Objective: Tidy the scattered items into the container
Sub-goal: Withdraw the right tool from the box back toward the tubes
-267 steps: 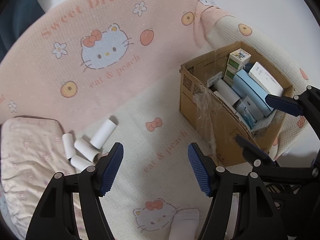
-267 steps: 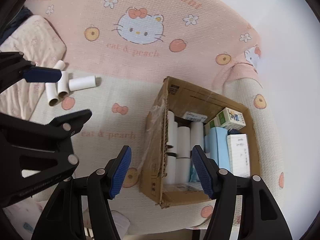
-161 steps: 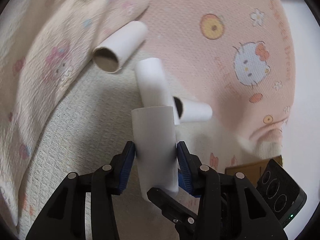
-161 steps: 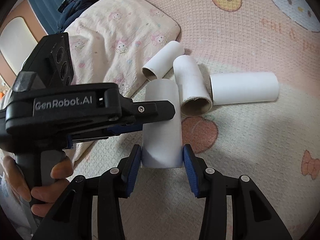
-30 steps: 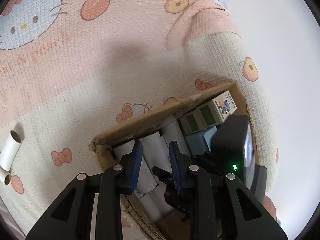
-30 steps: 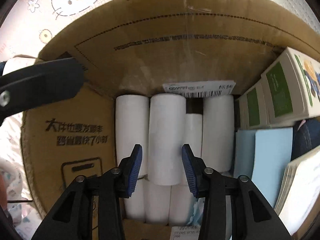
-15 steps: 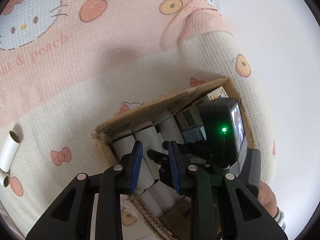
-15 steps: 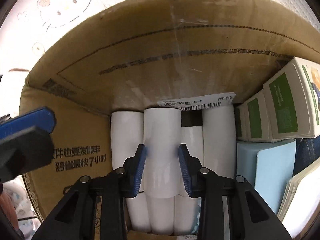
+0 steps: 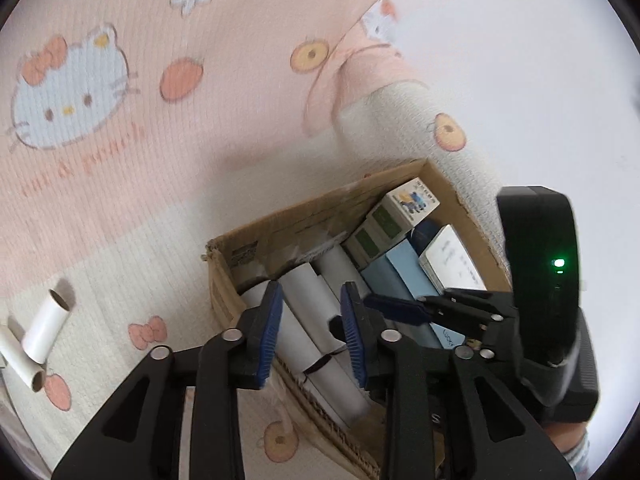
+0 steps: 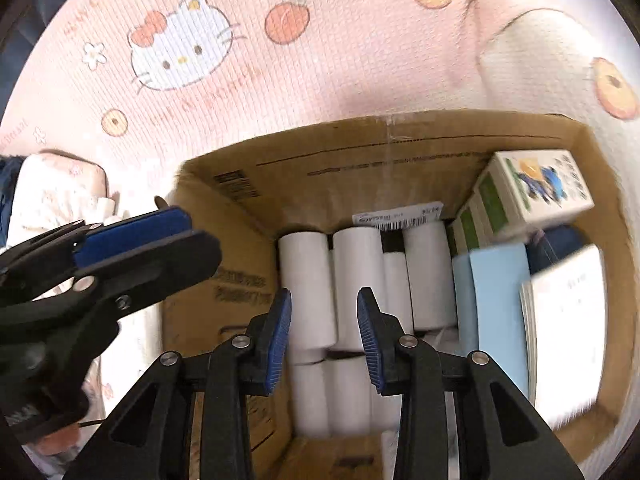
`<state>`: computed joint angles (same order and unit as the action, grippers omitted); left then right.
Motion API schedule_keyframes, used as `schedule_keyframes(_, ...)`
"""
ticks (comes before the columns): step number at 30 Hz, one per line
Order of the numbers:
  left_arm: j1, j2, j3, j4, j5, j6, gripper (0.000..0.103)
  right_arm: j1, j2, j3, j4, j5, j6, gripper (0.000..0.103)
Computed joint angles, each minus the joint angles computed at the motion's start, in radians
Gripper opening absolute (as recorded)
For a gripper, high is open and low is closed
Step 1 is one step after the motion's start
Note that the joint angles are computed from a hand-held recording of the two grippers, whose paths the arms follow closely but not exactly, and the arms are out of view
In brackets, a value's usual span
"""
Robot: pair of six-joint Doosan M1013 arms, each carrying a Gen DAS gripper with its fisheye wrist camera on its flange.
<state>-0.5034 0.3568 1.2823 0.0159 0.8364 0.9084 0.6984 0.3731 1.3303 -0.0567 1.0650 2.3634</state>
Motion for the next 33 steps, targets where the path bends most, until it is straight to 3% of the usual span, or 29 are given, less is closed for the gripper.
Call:
schedule_keyframes(4,-0.030,-0.038,0.044,0.097,-0.046,-0.022,0.041,0.018,-0.001,-0.022,-0.087,0.008,0.013,0.031)
schedule_keyframes(5,-0.036,-0.046,0.053,0.112,-0.054,-0.016,0.041,0.031,0.007,-0.039,-0.139,0.056,0.043,0.031)
schedule_keyframes(7,-0.043,-0.062,0.073,0.130,-0.069,-0.008,0.043,0.040,0.080,-0.152,-0.183,0.086,0.039,0.031)
schedule_keyframes(11,-0.045,-0.093,0.114,0.109,-0.097,0.015,0.050,0.089,0.128,-0.224,-0.296,0.170,0.072,0.031)
schedule_keyframes(19,-0.047,-0.168,0.224,0.225,-0.103,-0.126,0.067,0.182,0.191,-0.329,-0.514,0.286,0.030,0.031)
schedule_keyframes(22,-0.038,-0.213,0.293,0.263,-0.130,-0.194,0.068,0.209,0.198,-0.340,-0.567,0.268,0.020,0.031)
schedule_keyframes(27,-0.040,-0.296,0.416,0.429,-0.114,-0.443,0.068,0.241,0.197,-0.326,-0.598,0.169,-0.009,0.032)
schedule_keyframes(33,-0.016,-0.363,0.532,0.466,-0.096,-0.631,0.068,0.253,0.233,-0.347,-0.613,0.117,-0.101,0.032)
